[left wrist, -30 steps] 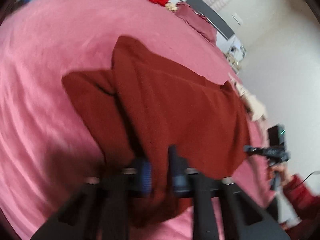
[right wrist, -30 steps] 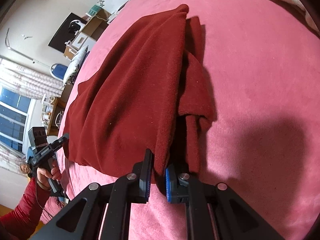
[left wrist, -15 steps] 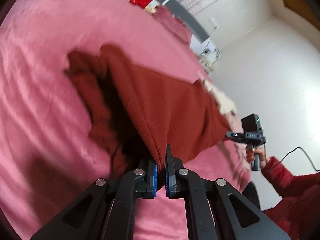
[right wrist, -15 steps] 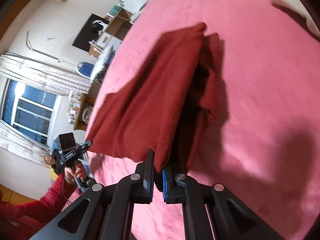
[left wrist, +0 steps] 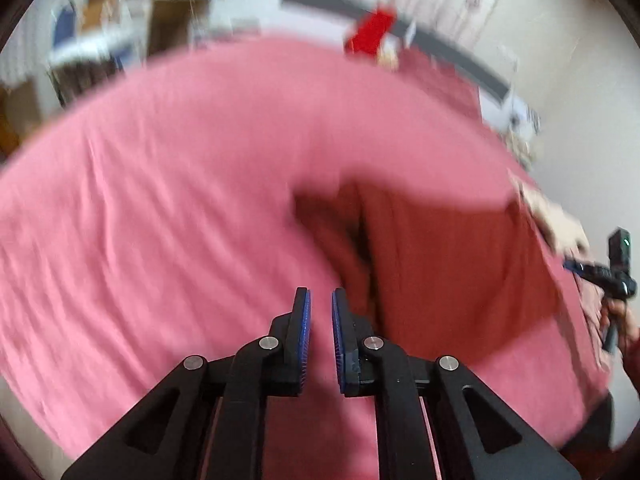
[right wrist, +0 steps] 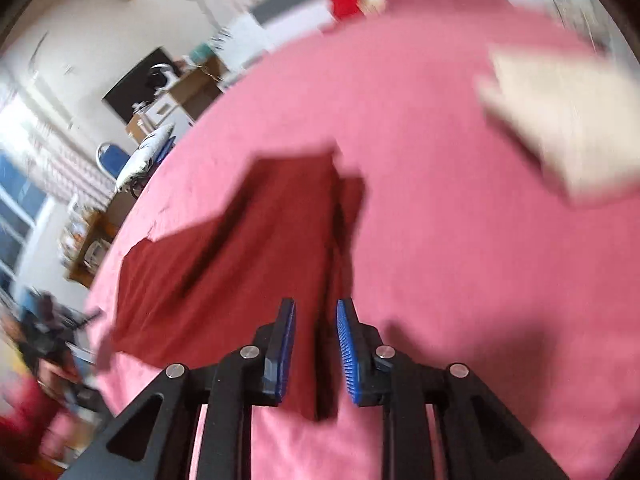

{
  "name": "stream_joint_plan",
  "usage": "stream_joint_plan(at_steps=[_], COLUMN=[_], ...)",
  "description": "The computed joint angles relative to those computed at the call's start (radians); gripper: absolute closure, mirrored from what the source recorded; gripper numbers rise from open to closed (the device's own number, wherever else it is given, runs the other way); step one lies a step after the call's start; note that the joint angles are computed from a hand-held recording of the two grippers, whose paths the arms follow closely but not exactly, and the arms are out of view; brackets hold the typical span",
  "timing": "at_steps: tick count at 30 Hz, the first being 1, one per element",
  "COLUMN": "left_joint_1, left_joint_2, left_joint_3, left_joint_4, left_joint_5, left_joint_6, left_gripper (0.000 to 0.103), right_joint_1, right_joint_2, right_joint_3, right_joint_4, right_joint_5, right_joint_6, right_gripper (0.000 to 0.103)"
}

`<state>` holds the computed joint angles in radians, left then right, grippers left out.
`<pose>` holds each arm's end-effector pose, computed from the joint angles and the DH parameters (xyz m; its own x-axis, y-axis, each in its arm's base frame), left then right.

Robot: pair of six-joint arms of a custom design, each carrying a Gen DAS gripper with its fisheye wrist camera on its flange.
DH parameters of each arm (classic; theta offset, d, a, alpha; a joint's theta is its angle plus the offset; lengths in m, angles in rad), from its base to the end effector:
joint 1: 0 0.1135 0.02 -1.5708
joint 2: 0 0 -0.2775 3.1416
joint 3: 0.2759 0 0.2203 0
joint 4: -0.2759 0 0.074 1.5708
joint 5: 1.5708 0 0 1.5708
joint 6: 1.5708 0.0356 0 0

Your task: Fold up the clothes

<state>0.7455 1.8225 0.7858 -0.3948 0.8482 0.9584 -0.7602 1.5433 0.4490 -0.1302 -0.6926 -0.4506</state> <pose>0.2108 0.1582 0.1338 -0.7227 0.0693 -0.6877 0.3815 0.8696 -0.3134 0.1587 -0.1195 0.1347 -0.7762 0.2755 -0.5671 0.0391 0.9188 0.3929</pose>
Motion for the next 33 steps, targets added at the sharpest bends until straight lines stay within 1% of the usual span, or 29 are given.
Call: stream_joint_plan(at_steps=[1, 2, 3, 4, 5, 6, 8, 9, 10, 11, 13, 14, 15, 16, 17, 19, 20, 22, 23, 24, 25, 26, 27, 28, 29, 30, 31, 32, 33], left_joint_1=[-0.05, -0.128, -0.209, -0.299, -0.396, -0.494, -0.687, -0.735, -0.734, -0.717, -0.646, -0.592, -0.543, -0.496, -0.465, -0.432, -0.414, -0.385, -0.394, -0.421, -0.454, -0.492, -0.514, -0.542, -0.58, -0.597, -0.613, -0.608, -0.577], left_joint_2=[-0.026, -0.055, -0.079, -0.086, -0.067, -0.033, 0.064, 0.116, 0.161, 0.197, 0.254, 0.283, 0.314, 0.348, 0.356, 0.312, 0.29, 0.247, 0.224, 0.199, 0.18, 0.169, 0.157, 0.154, 0.16, 0.167, 0.185, 0.199, 0.202], left_joint_3=[-0.032, -0.079, -0.122, -0.176, -0.231, -0.269, -0.295, -0.276, -0.243, -0.212, -0.146, -0.108, -0.056, 0.009, 0.033, -0.01, -0.031, -0.076, -0.109, -0.139, -0.156, -0.157, -0.155, -0.139, -0.1, -0.034, 0.058, 0.12, 0.147], left_joint_4=[0.054, 0.139, 0.235, 0.375, 0.539, 0.68, 0.893, 0.946, 0.97, 0.999, 1.044, 1.044, 1.005, 0.93, 0.898, 0.936, 0.953, 1.002, 1.046, 1.084, 1.104, 1.104, 1.092, 1.062, 1.001, 0.871, 0.694, 0.563, 0.477], left_joint_5=[0.027, 0.046, 0.06, 0.029, -0.052, -0.14, -0.327, -0.389, -0.415, -0.455, -0.549, -0.564, -0.557, -0.525, -0.504, -0.483, -0.471, -0.435, -0.412, -0.403, -0.409, -0.428, -0.447, -0.503, -0.575, -0.601, -0.608, -0.578, -0.509], left_joint_6=[-0.053, -0.127, -0.211, -0.293, -0.353, -0.398, -0.448, -0.458, -0.465, -0.503, -0.647, -0.727, -0.789, -0.827, -0.843, -0.83, -0.823, -0.808, -0.804, -0.809, -0.81, -0.806, -0.792, -0.765, -0.733, -0.703, -0.676, -0.662, -0.655], left_gripper=[0.092, 0.089, 0.087, 0.086, 0.086, 0.085, 0.083, 0.083, 0.083, 0.083, 0.083, 0.083, 0.081, 0.081, 0.078, 0.078, 0.08, 0.08, 0.073, 0.056, 0.048, 0.04, 0.04, 0.04, 0.04, 0.04, 0.04, 0.04, 0.04], right_joint_1=[0.072, 0.149, 0.245, 0.351, 0.431, 0.491, 0.561, 0.582, 0.581, 0.579, 0.565, 0.53, 0.507, 0.477, 0.458, 0.473, 0.488, 0.509, 0.517, 0.525, 0.537, 0.549, 0.562, 0.576, 0.592, 0.603, 0.597, 0.588, 0.571], right_joint_2=[-0.026, -0.041, -0.034, 0.009, 0.075, 0.139, 0.245, 0.29, 0.322, 0.354, 0.414, 0.432, 0.456, 0.49, 0.509, 0.475, 0.429, 0.35, 0.317, 0.302, 0.292, 0.287, 0.296, 0.306, 0.321, 0.333, 0.336, 0.336, 0.333], right_joint_3=[-0.012, -0.024, -0.039, -0.036, -0.019, -0.003, 0.029, 0.046, 0.052, 0.058, 0.067, 0.057, 0.052, 0.046, 0.044, 0.043, 0.028, -0.035, -0.077, -0.097, -0.105, -0.108, -0.102, -0.099, -0.105, -0.112, -0.12, -0.129, -0.14], right_joint_4=[0.07, 0.149, 0.254, 0.36, 0.444, 0.507, 0.569, 0.588, 0.624, 0.658, 0.73, 0.77, 0.805, 0.843, 0.865, 0.838, 0.824, 0.869, 0.911, 0.921, 0.908, 0.892, 0.871, 0.856, 0.853, 0.851, 0.848, 0.847, 0.852], right_joint_5=[0.01, 0.031, 0.078, 0.154, 0.213, 0.245, 0.305, 0.35, 0.385, 0.42, 0.479, 0.481, 0.48, 0.442, 0.416, 0.434, 0.46, 0.472, 0.461, 0.453, 0.432, 0.416, 0.41, 0.413, 0.435, 0.45, 0.444, 0.434, 0.413], right_joint_6=[0.062, 0.124, 0.194, 0.254, 0.293, 0.325, 0.326, 0.318, 0.312, 0.305, 0.301, 0.33, 0.362, 0.386, 0.403, 0.405, 0.405, 0.413, 0.419, 0.431, 0.452, 0.468, 0.471, 0.468, 0.456, 0.448, 0.45, 0.452, 0.457], right_gripper=[0.081, 0.081, 0.081, 0.081, 0.081, 0.081, 0.081, 0.081, 0.087, 0.087, 0.087, 0.087, 0.086, 0.086, 0.086, 0.085, 0.084, 0.083, 0.082, 0.082, 0.081, 0.081, 0.081, 0.081, 0.081, 0.081, 0.081, 0.081, 0.081])
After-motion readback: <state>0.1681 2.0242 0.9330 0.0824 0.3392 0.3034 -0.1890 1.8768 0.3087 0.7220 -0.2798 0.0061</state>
